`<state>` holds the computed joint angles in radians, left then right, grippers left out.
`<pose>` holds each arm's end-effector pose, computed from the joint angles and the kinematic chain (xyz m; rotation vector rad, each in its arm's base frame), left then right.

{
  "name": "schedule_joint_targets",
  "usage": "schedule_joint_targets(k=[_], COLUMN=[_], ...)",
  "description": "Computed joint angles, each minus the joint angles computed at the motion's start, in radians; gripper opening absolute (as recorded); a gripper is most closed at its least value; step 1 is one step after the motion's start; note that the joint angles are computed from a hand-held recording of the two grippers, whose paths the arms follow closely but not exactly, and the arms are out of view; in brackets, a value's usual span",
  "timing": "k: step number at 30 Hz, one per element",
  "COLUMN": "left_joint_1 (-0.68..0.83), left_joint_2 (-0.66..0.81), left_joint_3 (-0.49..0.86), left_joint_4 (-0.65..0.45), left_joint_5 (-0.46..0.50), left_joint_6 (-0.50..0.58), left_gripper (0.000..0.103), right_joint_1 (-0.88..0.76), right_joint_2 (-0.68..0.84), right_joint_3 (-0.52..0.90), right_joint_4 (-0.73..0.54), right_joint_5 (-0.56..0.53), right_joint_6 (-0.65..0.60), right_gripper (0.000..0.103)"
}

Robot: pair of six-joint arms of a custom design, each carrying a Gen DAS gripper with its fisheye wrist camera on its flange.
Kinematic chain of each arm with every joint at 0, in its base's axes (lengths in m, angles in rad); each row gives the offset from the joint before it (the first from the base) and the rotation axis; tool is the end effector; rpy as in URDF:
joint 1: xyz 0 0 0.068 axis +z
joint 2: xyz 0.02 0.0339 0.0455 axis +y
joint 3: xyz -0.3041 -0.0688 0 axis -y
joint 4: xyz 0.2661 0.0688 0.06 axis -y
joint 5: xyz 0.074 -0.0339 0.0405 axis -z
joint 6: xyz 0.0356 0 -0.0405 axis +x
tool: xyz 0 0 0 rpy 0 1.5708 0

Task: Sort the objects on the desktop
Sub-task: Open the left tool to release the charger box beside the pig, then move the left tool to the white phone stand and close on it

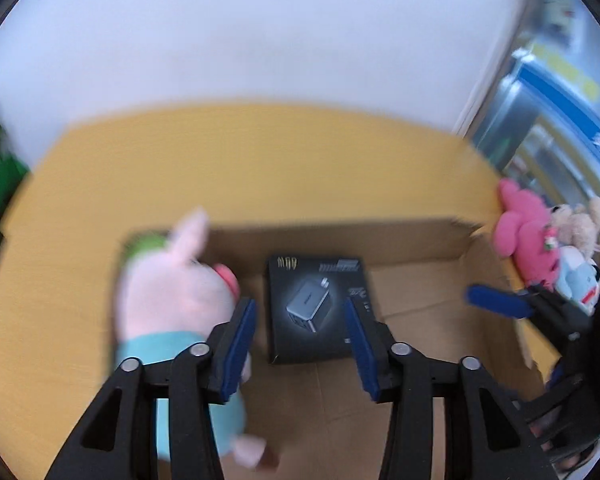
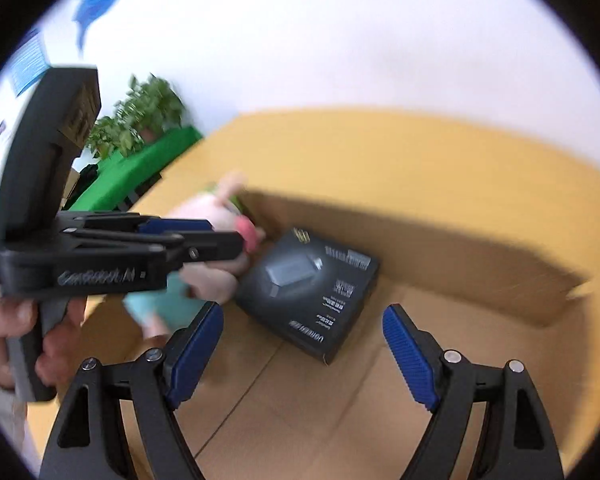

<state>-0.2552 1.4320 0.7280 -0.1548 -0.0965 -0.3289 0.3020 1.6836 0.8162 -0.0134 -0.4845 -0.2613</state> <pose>0.2825 -0.0702 0.2053 -0.1331 2.4260 -0.1477 0.3190 0.1167 0.1702 -0.8707 2.2433 0.6097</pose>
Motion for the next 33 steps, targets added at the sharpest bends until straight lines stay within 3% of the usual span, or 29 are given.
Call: schedule_joint_targets(k=[2,4,5,9,11,13,15,18,21,23,26,28,31,33], left_joint_1=[-0.122,-0.273,-0.353,-0.701,-0.829,-0.943,-1.023,-1.096,-1.15,-1.185,-1.235,-1.272,-1.335,-1.36], left_joint_2=[-0.224,-0.395,-0.457,-0.571,-0.577,-0.572,-0.518,-0.46,-0.395,-0.382,-0.408,-0.417,-0.377,-0.356], left_joint_3=[-0.103,-0.158,-0.176,-0.195,-0.2,-0.195,-0.175,-0.169,-0.162,-0.167,-0.192,-0.198,-0.18,-0.176], left_joint_4=[-0.005,-0.047,-0.075,-0.245,-0.325,-0.449,-0.559,-0.633,-0.667,-0.693,-0.655,-0.673,-0.78,-0.834], left_joint_5=[-0.174,-0.352,-0.433,-0.755,-0.847,-0.915,-0.939,-0.948,-0.937,-0.937,-0.931,-0.936,-0.951,-0.957], left_joint_6=[-0.005,-0.029,-0.056,-0.294,-0.442,-0.622,-0.796,-0.944,-1.04,-1.085,-1.081,-1.133,-1.292,-1.373], left_gripper=[0.078,0.095,0.101,0.102,0.102,0.102,0.102,0.102,0.102,0.102,0.102,0.102,0.102,0.102], right_joint_1=[-0.032,-0.069,-0.083,-0.031,-0.102,-0.125,-0.133,-0.062,-0.095,-0.098,-0.177,-0.226,-0.27,-0.351], right_joint_2=[-0.208,-0.414,-0.465,-0.58,-0.646,-0.754,-0.864,-0.959,-1.09,-1.121,-1.182,-1.21,-1.234,-1.253], right_joint_3=[-0.142,-0.266,-0.303,-0.427,-0.493,-0.561,-0.597,-0.627,-0.629,-0.644,-0.642,-0.625,-0.622,-0.628], right_joint_4=[0.03,0.021,0.027,0.019,0.017,0.007,-0.044,-0.087,-0.21,-0.225,-0.301,-0.363,-0.404,-0.429], right_joint_5=[0.012,0.014,0.011,0.061,0.028,0.07,0.138,0.273,0.25,0.244,0.155,0.113,0.089,0.003], right_joint_6=[-0.03,-0.033,-0.021,0.08,0.077,0.088,0.073,0.091,0.068,0.084,0.039,0.004,-0.027,-0.065], right_gripper=[0.09,0.103,0.103,0.103,0.103,0.103,0.103,0.103,0.103,0.103,0.103,0.103,0.103,0.099])
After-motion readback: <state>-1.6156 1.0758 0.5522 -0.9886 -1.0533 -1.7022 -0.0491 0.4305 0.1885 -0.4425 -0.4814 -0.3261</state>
